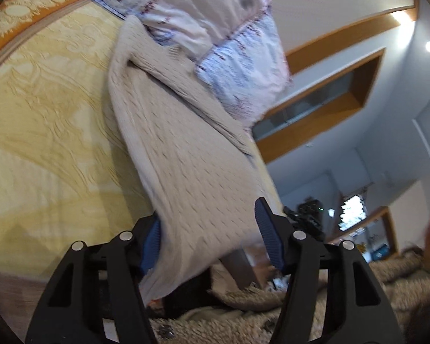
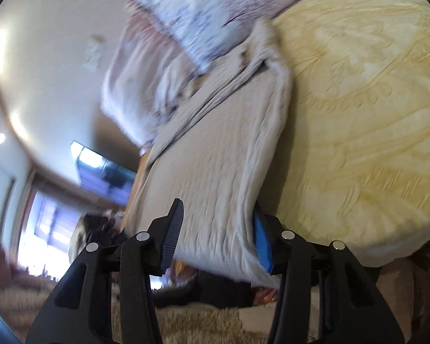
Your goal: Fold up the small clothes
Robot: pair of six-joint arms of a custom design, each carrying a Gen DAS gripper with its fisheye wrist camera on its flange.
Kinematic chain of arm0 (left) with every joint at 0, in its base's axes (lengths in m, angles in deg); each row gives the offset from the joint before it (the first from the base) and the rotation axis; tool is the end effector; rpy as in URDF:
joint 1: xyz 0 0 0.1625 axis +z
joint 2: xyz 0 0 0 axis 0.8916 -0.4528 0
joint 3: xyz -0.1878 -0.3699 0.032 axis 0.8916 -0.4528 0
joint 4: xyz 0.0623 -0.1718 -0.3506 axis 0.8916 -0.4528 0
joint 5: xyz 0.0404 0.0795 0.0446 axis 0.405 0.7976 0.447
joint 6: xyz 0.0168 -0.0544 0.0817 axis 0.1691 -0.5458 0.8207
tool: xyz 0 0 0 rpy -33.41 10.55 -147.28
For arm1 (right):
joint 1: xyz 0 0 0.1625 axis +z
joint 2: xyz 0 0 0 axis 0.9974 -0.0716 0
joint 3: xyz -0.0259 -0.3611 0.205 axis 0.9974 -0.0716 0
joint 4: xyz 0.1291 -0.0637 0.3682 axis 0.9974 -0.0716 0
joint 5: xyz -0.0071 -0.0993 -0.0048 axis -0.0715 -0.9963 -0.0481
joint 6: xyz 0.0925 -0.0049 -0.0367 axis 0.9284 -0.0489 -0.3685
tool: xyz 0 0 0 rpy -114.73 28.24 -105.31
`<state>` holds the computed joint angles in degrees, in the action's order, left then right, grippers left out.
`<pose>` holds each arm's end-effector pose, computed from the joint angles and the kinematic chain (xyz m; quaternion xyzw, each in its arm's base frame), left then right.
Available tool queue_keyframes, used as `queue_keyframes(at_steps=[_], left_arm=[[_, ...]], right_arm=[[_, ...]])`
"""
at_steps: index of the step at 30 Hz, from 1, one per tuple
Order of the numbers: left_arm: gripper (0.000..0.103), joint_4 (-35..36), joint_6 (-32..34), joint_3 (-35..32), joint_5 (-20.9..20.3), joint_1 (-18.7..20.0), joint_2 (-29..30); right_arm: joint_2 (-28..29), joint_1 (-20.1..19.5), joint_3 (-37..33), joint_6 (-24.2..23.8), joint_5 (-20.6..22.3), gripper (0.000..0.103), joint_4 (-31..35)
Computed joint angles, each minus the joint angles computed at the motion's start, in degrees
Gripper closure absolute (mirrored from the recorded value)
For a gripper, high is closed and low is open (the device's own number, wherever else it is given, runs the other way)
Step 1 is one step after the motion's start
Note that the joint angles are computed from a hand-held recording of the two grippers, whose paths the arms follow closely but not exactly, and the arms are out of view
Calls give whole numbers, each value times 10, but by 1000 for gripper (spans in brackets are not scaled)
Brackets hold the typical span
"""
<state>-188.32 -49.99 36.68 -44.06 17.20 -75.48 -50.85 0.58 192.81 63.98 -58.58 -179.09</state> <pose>0.0097 -0.5253 0.3249 -0.1742 -0.9528 0.1717 0.1799 0.1259 -0.4000 0.2245 0.0175 0.9520 -0.2957 0.0764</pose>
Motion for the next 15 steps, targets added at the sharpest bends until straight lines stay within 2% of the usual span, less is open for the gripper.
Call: queue_keyframes(at_steps=[2, 4, 6, 9, 12, 15], left_arm=[[43, 24, 16, 5, -14, 3, -6], [43, 46, 32, 12, 2, -6, -14], [43, 57, 41, 20, 22, -14, -20], [43, 61, 41, 25, 25, -15, -25], [45, 76, 38, 26, 46, -18, -30], [47, 95, 38, 27, 75, -22, -35]], right_arm=[[-16, -7, 10, -21, 14, 54, 26], [-27, -10, 15, -37, 18, 54, 53], [-28, -7, 14, -42, 10, 54, 75], [-19, -1, 4, -40, -11, 54, 103], [-8, 1, -5, -40, -27, 62, 130], [6, 5, -12, -43, -26, 70, 127]])
